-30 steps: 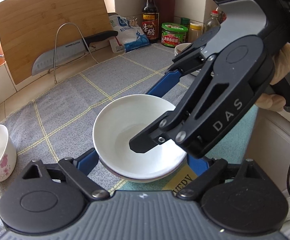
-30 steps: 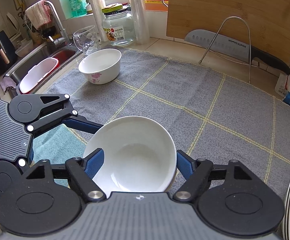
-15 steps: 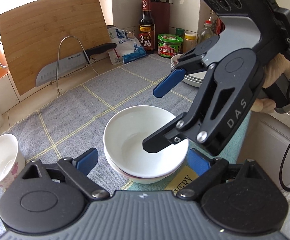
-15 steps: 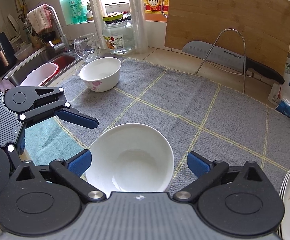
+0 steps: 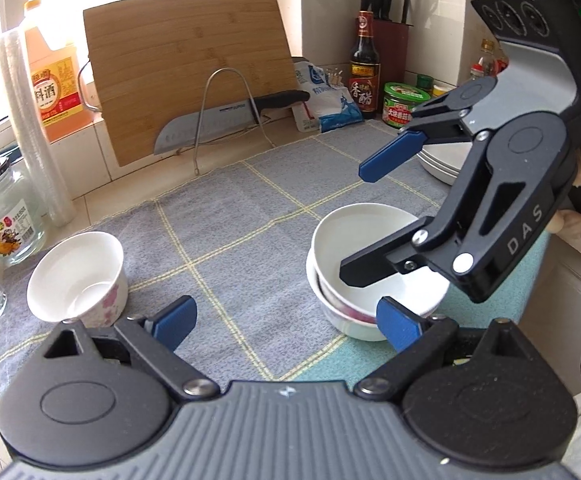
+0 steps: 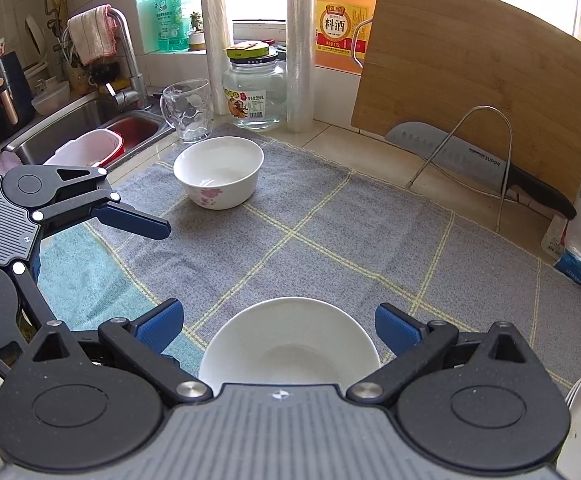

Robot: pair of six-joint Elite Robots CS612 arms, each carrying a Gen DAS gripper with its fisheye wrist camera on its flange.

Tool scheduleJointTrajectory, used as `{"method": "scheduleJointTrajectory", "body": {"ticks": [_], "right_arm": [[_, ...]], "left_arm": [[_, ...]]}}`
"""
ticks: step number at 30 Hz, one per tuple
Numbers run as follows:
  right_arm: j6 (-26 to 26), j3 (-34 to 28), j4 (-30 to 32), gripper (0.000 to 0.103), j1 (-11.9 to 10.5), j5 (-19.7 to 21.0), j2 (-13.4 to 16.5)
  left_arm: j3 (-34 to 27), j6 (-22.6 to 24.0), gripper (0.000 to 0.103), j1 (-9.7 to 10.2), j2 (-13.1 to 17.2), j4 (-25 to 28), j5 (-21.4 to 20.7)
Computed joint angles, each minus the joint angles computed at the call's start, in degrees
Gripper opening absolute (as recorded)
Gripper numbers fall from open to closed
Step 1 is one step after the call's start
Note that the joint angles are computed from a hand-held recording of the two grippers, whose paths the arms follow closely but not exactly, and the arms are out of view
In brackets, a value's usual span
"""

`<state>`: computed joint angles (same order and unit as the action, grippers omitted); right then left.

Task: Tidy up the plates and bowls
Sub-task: 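Move the right tool to the pink-flowered white bowl and grasp its rim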

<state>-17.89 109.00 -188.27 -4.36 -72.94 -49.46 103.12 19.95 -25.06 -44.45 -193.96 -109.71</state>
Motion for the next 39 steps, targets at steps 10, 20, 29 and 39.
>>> {"method": "scheduleJointTrajectory", "body": {"ticks": [10,20,29,39], "right_arm": [[-4.2,-3.7,0.9,0.103,3.0,-3.0,1.8],[-8.0,-10.2,4.8,0.103,5.3,-2.6,5.0],[-8.0,-17.3,10.8,0.103,6.3,-1.2,8.2],[-5.2,-24.3,15.4,0.103,6.0,1.2,11.7]], "left_arm": [[-0.8,-6.3,0.096,1.46,1.4,-3.1,6.6],[-3.3,-10.1,0.096,2.92,4.0,-4.8,11.3],[-6.6,-10.5,0.096,3.21,6.7,-5.9,15.9],[-10.6,-10.8,0.096,3.7,9.8,-7.4,14.7]]}}
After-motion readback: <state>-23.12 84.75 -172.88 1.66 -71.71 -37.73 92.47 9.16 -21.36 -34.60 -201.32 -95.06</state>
